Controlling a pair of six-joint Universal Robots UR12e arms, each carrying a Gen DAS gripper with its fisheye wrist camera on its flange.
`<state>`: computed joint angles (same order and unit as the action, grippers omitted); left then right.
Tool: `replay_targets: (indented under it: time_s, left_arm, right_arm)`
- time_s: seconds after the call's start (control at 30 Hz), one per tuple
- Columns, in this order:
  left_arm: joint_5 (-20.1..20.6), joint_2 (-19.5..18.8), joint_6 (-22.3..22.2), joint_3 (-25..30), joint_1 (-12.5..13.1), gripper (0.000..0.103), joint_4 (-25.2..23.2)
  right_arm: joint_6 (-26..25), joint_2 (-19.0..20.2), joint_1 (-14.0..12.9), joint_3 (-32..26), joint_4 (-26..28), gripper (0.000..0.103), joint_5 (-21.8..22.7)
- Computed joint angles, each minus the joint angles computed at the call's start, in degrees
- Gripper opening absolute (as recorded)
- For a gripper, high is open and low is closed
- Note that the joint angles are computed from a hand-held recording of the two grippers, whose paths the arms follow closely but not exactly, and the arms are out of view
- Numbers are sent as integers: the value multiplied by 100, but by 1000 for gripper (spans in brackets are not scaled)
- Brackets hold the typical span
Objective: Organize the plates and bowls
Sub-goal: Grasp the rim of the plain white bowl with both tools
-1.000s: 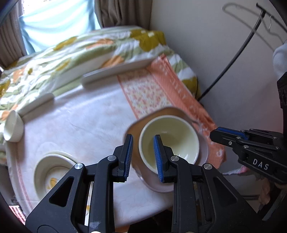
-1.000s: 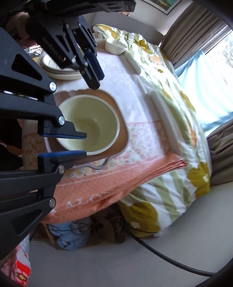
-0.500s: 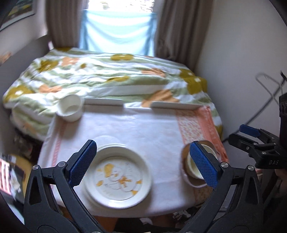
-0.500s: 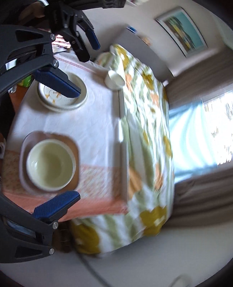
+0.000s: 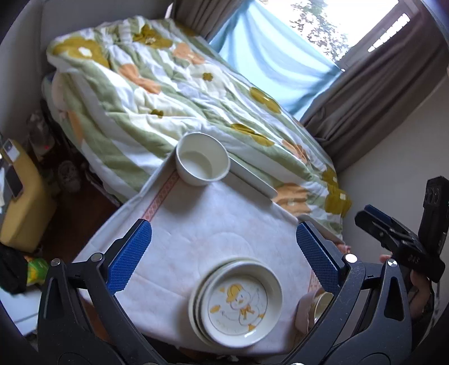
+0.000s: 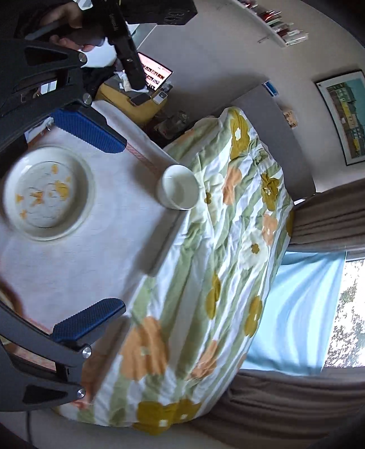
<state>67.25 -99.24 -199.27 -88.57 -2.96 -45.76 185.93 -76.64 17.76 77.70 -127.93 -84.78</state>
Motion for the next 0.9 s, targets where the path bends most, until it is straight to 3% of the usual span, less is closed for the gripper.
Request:
replay_targets:
  time_s: [0.17, 0.3, 0.4, 0.57, 0.7, 0.9]
  left_arm:
    - [-457, -663, -129, 481, 142, 99, -352]
    - [-605, -1223, -226, 860, 140, 74, -707]
    - [-738, -1531, -237, 1093, 153, 64, -935]
    - [-783, -1893, -147, 1435, 141, 62, -1195]
    - [-827, -2044, -183, 1562, 137, 41, -1310]
    - [-681, -2158, -253, 1687, 127, 36, -1345]
  right_arm:
    - [123, 901, 27, -1010, 669, 103, 289]
    - [415, 1434, 42, -1422, 1036, 102, 473]
    - [503, 1698, 50, -1614, 1296, 88, 582]
    - [541, 2033, 21, -1942, 1743, 68, 791]
    - [523, 2245, 13, -2188, 1984, 54, 903]
    - [388, 2485, 3, -2501, 2251, 35, 1066]
